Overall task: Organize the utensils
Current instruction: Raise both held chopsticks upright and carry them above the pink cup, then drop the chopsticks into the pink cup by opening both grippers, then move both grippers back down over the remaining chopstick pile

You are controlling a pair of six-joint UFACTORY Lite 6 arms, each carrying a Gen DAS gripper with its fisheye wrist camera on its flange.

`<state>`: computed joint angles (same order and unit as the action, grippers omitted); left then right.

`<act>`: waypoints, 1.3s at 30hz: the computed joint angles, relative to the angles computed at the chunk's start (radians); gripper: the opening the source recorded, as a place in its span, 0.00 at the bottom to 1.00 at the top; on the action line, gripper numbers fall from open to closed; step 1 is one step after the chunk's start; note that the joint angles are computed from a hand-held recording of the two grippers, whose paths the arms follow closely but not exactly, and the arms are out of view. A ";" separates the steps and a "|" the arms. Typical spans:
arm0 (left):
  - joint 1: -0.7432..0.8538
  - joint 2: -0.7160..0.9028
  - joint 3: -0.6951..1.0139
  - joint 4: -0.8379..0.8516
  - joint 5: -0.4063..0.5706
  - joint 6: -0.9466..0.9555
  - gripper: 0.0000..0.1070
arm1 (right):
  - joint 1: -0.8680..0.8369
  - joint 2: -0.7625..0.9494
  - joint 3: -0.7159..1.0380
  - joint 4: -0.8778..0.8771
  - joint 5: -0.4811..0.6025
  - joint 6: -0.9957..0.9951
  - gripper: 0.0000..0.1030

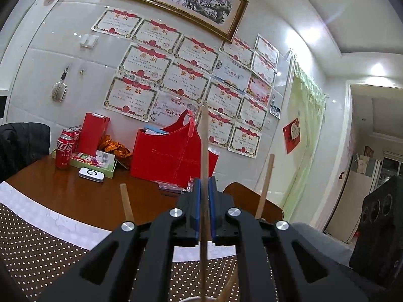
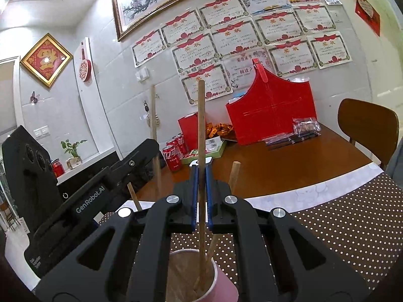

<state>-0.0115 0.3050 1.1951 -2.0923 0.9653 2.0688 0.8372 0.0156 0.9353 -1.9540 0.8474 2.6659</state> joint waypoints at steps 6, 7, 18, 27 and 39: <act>0.027 -0.023 -0.046 0.037 0.014 0.017 0.06 | 0.023 -0.018 -0.020 0.034 -0.004 -0.027 0.06; 0.033 -0.031 -0.060 0.044 0.019 0.021 0.06 | 0.025 -0.022 -0.020 0.041 -0.011 -0.034 0.07; 0.213 -0.361 -0.290 0.213 -0.037 -0.036 0.79 | 0.234 -0.208 -0.106 0.301 0.207 -0.159 0.94; 0.461 -0.644 -0.385 0.588 -0.053 -0.298 0.80 | 0.544 -0.218 -0.007 0.606 0.484 -0.319 0.94; 0.809 -0.748 -0.544 0.954 0.097 -0.296 0.80 | 0.798 -0.035 0.075 0.889 0.506 -0.269 0.94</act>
